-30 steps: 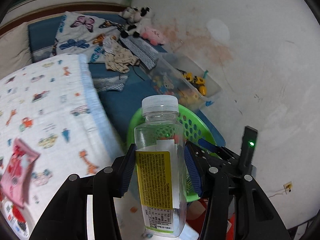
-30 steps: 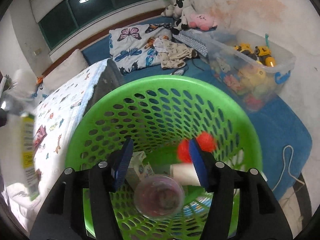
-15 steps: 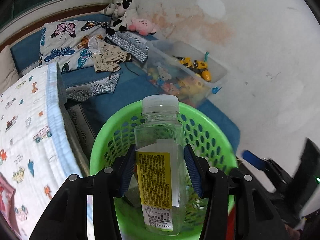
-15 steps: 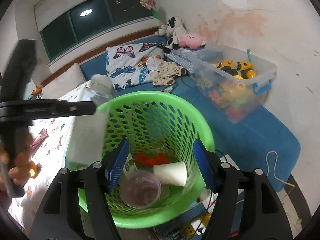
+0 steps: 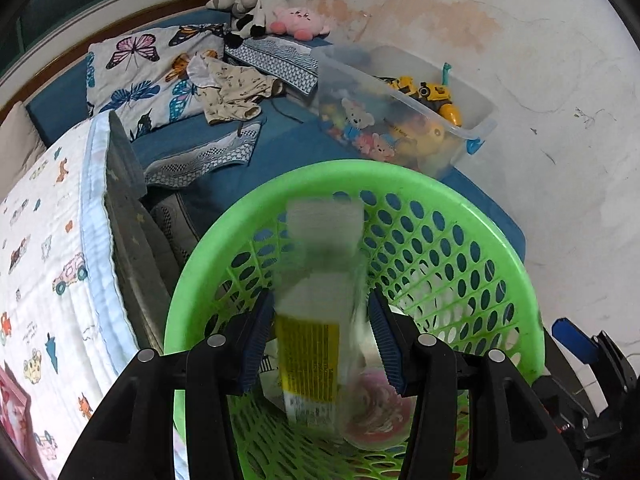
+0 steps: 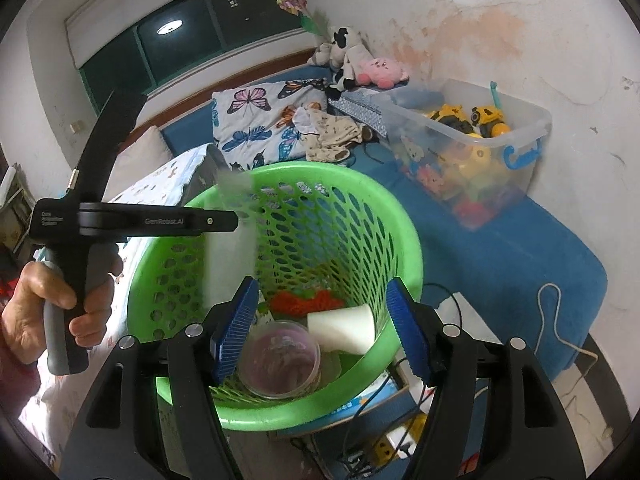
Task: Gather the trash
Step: 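Carry the bottle and netting over the green basket and open both grippers, then grasp the orange peel with the right gripper while the left gripper grasps a clear plastic cup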
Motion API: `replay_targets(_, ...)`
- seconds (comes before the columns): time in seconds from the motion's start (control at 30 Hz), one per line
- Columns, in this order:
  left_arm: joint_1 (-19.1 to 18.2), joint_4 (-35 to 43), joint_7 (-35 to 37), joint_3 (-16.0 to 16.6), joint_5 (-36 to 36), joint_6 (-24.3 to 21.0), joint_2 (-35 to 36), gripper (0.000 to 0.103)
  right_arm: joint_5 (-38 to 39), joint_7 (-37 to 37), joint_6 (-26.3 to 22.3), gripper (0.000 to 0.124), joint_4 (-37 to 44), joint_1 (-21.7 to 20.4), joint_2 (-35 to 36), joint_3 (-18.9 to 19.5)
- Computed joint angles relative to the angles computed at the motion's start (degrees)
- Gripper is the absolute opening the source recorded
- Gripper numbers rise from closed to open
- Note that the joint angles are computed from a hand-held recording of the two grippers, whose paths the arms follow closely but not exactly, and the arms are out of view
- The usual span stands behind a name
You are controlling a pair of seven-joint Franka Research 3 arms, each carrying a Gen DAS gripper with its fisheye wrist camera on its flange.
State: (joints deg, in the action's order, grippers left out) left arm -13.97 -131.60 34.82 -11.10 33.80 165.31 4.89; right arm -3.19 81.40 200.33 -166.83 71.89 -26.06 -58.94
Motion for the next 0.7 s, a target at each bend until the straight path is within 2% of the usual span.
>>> replay_targets(0.1,0.1,-0.4,0.0,0.0,-0.5,0.2,-0.2,0.048,-0.2,0.0,0.1,0.067,-0.4,-0.7,-0.2,0.8)
replay_targets(0.2,0.0,-1.4,-0.4,-0.2,-0.6,0.4,-1.1,0.049,-0.3,0.2,0.3,0.067,-1.3,-2.9,-0.5,3.2)
replay_targets(0.37,0.6,-5.5,-0.2,-0.9,-2.5,1.9,-5.7,0.049,-1.3,1.3,0.1,0.067,-2.6,-6.1,-1.8,6.6)
replay_targets(0.5,1.6,-10.4,-3.3,-2.2,-0.7,2.2,-12.1,0.054,-1.2,2.1,0.1,0.069,-4.0,-8.8,-3.3,10.1)
replay_targets(0.7,2.7,-19.3,-4.5,-3.9,-2.9,1.9,-24.1,0.060,-0.6,2.9,-1.0,0.071,-6.3,-11.5,-6.8,15.4)
